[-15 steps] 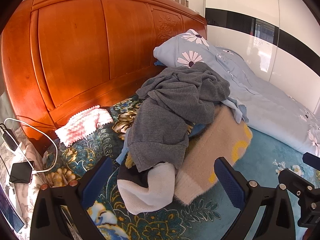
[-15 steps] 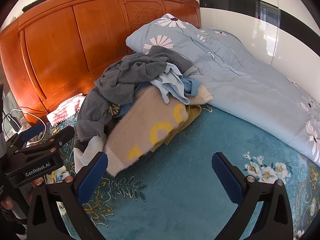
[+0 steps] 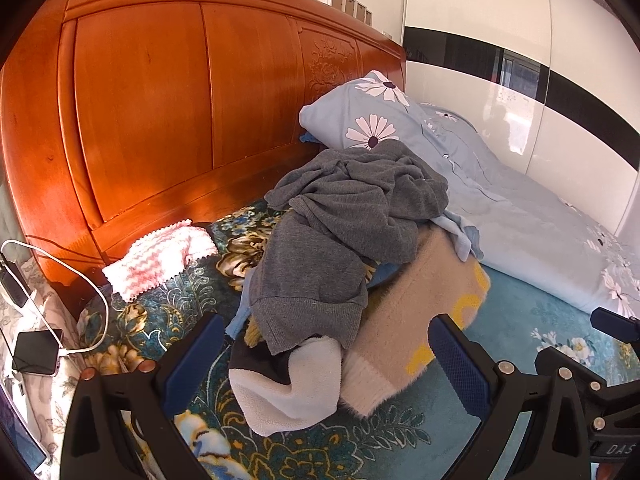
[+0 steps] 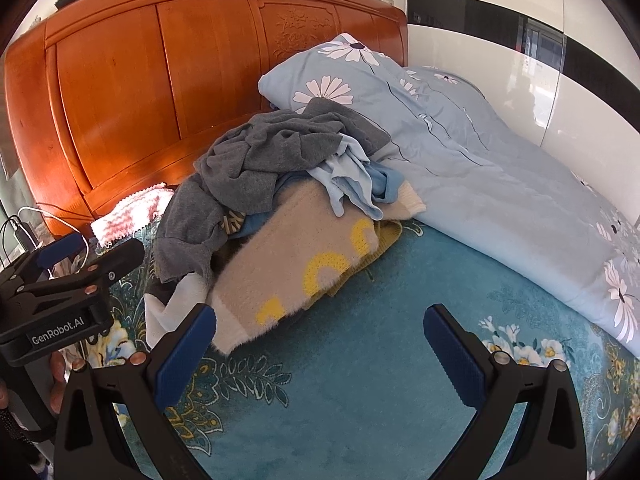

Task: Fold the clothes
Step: 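Approach the clothes pile with both tools open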

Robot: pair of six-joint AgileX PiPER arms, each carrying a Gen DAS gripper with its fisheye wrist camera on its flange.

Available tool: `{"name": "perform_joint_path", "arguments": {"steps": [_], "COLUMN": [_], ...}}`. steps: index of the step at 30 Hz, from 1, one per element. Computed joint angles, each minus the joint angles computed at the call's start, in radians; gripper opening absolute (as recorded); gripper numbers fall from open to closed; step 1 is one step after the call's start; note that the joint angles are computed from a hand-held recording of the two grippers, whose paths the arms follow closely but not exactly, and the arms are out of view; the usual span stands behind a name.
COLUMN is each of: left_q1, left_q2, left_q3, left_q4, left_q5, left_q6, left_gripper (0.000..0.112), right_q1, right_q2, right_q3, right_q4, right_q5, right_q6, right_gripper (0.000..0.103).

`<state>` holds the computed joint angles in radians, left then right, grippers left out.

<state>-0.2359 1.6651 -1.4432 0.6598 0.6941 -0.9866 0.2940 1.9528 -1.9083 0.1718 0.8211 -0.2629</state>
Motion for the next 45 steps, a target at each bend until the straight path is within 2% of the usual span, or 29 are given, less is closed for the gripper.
{"name": "perform_joint_path", "arguments": {"steps": [7, 12, 16, 20, 30, 45], "left_q1": [-0.007, 0.013, 0.007, 0.017, 0.07, 0.155], "left_q2": [-0.036, -0.062, -0.076, -0.076, -0.066, -0.006], "left_q3": [0.01, 0.005, 0.014, -0.002, -0.03, -0.085], "left_q4": [-0.046, -0.145, -0.095, -0.107, -0.19, -0.261], "left_q5": [-0.003, -0.015, -0.006, 0.016, 0.008, -0.003], "left_q6": [0.062, 0.149, 0.109, 0.134, 0.214, 0.321], "left_gripper": [0.103, 0.103, 0.103, 0.103, 0.103, 0.103], "right_q1": [-0.006, 0.0, 0.003, 0.003, 0.005, 0.037], "right_q2": [-0.015, -0.036, -0.062, -0.065, -0.042, 0.06], "right_q3": [-0.02, -0.017, 0.007, -0.005, -0.043, -0.191], "right_q4": [0.005, -0.006, 0.004, 0.017, 0.018, -0.042], "right_q5": [0.017, 0.022, 0.01, 0.022, 0.038, 0.083], "right_q6": [0.016, 0.01, -0.008, -0.028, -0.026, 0.015], "right_gripper": [0.103, 0.103, 0.103, 0.103, 0.103, 0.103]}}
